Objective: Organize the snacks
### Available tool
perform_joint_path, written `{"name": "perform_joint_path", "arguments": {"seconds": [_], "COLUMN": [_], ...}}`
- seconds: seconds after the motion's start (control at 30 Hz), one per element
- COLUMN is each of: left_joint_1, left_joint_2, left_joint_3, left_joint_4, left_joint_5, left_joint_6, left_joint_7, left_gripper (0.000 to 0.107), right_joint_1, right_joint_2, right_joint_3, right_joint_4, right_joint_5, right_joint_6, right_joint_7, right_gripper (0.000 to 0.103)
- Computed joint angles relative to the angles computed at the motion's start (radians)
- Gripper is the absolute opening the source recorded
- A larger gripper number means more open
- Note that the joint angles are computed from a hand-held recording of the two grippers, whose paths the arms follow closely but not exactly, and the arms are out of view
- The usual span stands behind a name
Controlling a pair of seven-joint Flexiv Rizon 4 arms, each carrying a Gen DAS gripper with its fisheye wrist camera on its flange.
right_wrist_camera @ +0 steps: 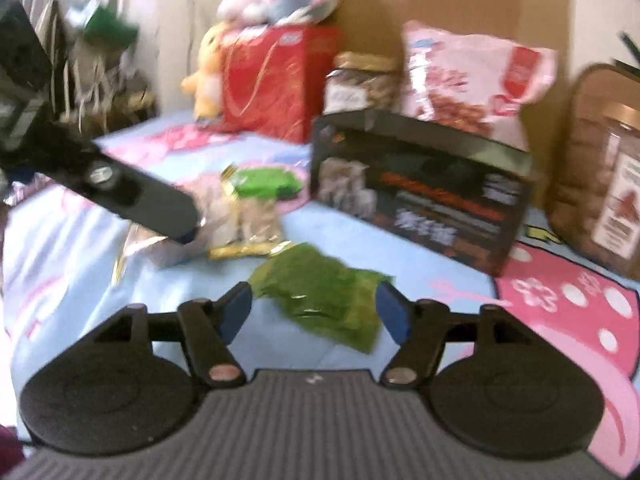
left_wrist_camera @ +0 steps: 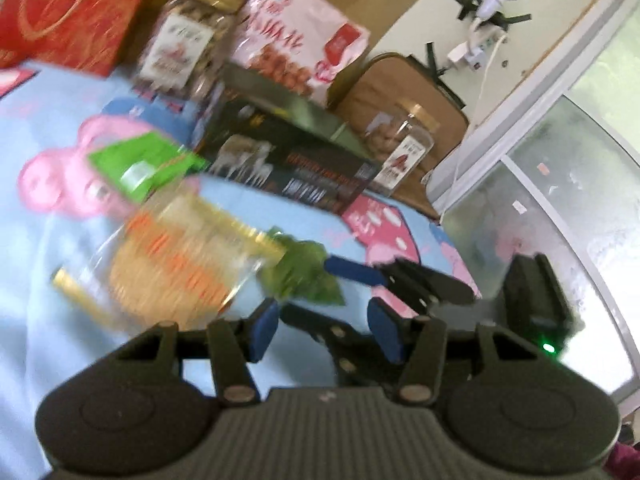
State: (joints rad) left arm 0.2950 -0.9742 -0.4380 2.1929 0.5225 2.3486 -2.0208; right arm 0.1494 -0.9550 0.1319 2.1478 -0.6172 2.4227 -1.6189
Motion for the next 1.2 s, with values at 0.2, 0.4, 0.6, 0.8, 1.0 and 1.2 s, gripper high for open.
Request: {"name": "perform_joint_path", "arguments": {"seconds": [0.2,0.4,0.6,0.8,1.0,1.2], "left_joint_1": [-0.007,-0.028,-0.061,-0.057,-0.035,-0.049], "left_joint_2": [0.003,0.001,-0.01,-0.066,-0.107,-0.121], "left_joint_3": [0.025,0.008,-0.043,-0.141,-0.21,-0.214], "left_joint_4": [0.028,-0.003,-0.061,-0.143,-0.154,-0.148], "left_joint_5": [-0.003,-0.003,-0.04,-0.099,-0.151,-0.19], "left_joint_6": [0.043,-0.013,-0.145,-0.297,-0.33,-0.3], "left_joint_7": [-0.012,-0.008,0.047,0.137,0.22,0.259], "left_gripper": [0.054,0.055,0.055,0.055,0.046,0.048], "right_joint_1": [0.022,0.063,-0.006,-0.123,-0.235,-0.157], "right_joint_2": [0.004,0.038,0.032,0.003,-0.003,-0.014], "right_joint_3": [0.0,-0.041,-0.026,0.008,0.021,0.004], "right_joint_4": [-0.038,0.094,0.214,0.219,0.235,0.267], "right_joint_5": [0.029,0.126,0.133,0.059,-0.1,0.006], "right_joint_6": [-0.054,0.058,0.167,0.187,0.179,0.257], "right_joint_7": [0.017,-0.155,-0.225,-0.078,0.13,0.085], "right_gripper": [0.04,0.029,0.029,0.02,0.025,0.027]}}
